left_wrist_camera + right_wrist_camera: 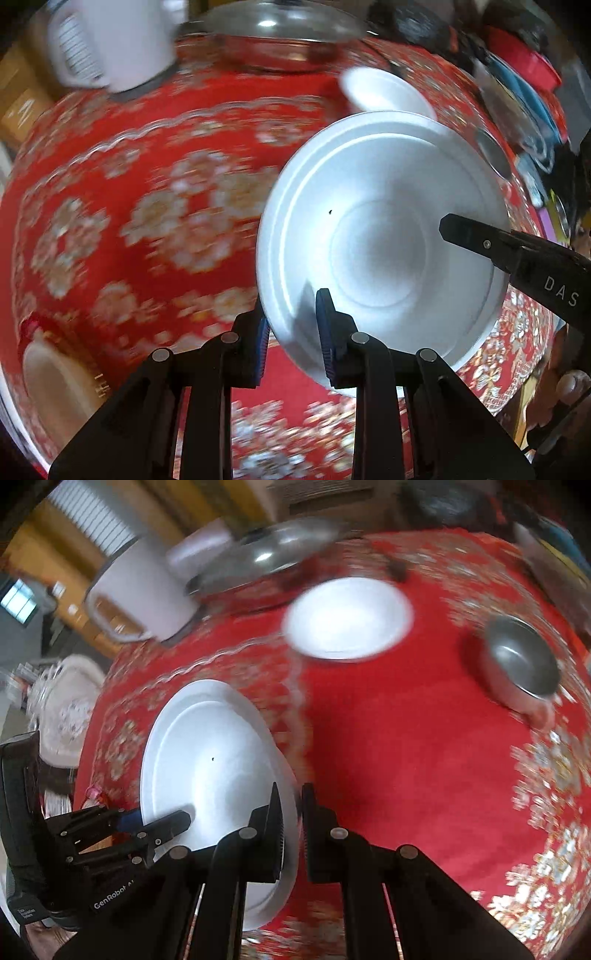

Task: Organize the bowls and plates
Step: 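Carry the silver plate over the stack and lower it onto the bowl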

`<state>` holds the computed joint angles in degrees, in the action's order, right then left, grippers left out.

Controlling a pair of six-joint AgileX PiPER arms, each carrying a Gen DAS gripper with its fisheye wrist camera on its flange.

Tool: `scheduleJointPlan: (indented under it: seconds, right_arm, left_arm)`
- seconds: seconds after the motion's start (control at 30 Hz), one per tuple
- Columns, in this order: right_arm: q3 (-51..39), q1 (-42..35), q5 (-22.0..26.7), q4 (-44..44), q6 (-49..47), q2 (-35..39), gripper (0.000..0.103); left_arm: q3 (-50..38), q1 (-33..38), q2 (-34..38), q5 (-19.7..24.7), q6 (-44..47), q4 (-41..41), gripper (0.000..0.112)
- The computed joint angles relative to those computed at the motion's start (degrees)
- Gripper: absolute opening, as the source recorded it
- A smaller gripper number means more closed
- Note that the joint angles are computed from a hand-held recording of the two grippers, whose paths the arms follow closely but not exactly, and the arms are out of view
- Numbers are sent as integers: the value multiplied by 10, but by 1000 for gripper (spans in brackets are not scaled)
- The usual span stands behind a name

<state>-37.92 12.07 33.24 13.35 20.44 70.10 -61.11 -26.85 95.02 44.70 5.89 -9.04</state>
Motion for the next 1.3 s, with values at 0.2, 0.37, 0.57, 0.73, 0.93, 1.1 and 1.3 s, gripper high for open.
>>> scheduleJointPlan:
  seconds: [0.2,0.37,0.57,0.73,0.93,1.1,1.3]
  right_arm:
    - [-103,125,-9,-57,86,100,7]
    - [-202,205,2,-84,115,184,8]
    - [-336,275,31,-90,117,290,9]
    - [-429,317,59,-85,103,360,10]
    - [-527,354,100,-76,88,437,11]
    - [-568,375,122,-68,84,475,11]
    - [-597,394,142,-90,101,503,11]
  left_arm:
    - [46,122,-62,14,60,-14,24]
    - [55,221,-90,30,101,-19,24]
    - [58,359,-106,50,182,-35,24]
    - [58,449,-101,57,227,-40,24]
    - [69,525,-96,57,271,-39,24]
    - [83,566,-89,50,296,-38,24]
    - [99,579,-77,35,305,-34,24]
